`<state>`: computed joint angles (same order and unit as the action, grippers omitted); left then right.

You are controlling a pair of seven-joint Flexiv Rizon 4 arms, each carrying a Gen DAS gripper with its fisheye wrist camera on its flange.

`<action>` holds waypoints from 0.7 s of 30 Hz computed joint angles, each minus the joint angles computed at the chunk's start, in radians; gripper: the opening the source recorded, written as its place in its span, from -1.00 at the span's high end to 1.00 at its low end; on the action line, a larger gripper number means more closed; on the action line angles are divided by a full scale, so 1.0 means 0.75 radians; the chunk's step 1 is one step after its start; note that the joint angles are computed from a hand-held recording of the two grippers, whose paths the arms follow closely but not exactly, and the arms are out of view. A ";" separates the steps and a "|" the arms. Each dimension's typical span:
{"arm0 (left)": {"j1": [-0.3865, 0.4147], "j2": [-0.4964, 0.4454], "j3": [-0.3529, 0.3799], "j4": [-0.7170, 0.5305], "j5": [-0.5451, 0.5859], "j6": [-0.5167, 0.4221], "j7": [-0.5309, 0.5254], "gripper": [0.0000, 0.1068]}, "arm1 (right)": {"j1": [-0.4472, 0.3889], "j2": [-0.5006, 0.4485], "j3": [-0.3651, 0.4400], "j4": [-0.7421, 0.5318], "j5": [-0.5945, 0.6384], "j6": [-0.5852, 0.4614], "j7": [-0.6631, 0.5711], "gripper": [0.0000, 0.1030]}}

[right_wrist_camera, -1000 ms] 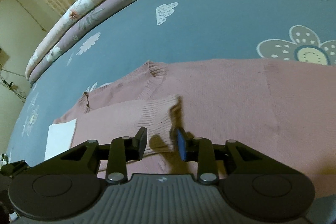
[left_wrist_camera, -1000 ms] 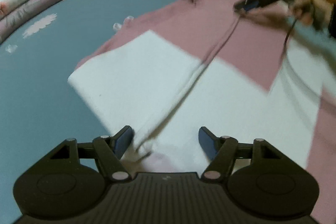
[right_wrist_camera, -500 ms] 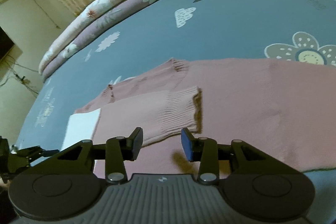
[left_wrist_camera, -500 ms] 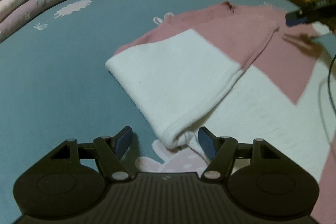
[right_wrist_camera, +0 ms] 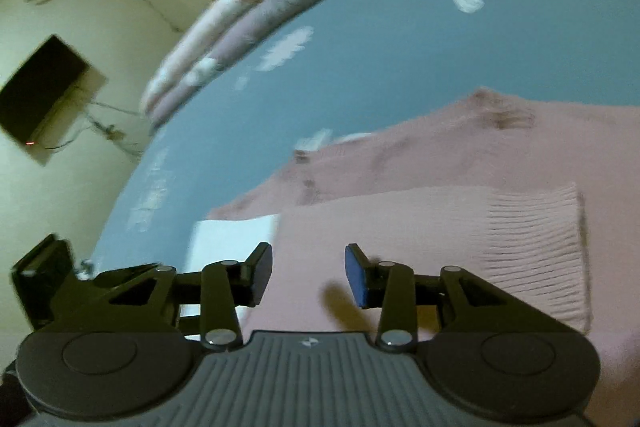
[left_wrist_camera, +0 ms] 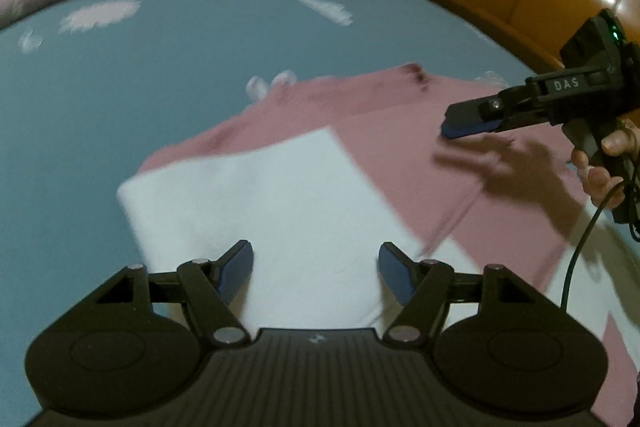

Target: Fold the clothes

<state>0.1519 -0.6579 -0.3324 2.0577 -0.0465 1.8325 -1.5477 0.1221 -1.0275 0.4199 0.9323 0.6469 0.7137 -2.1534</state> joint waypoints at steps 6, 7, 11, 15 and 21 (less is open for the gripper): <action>0.137 0.047 -0.103 0.091 0.060 0.013 -0.011 -0.32 | -0.079 0.012 -0.030 0.050 0.019 0.110 0.008 0.20; 0.114 0.062 -0.080 0.093 0.048 0.006 -0.020 -0.32 | -0.088 0.022 -0.037 0.063 0.015 0.124 0.029 0.21; -0.041 0.102 0.056 0.076 0.008 -0.005 -0.016 -0.31 | -0.105 0.089 -0.066 0.148 -0.020 0.204 0.101 0.10; -0.065 0.099 0.061 0.061 0.013 -0.013 0.016 -0.32 | -0.156 0.147 -0.040 0.234 0.003 0.203 0.201 0.10; -0.079 0.087 0.070 0.059 -0.032 -0.021 0.001 -0.32 | -0.177 0.098 -0.016 0.226 0.046 0.186 0.292 0.11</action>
<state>0.0927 -0.5927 -0.2797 2.1022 -0.0708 1.8168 -1.5471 -0.0105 -0.9538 0.4080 1.1020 0.6812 0.8531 -1.9343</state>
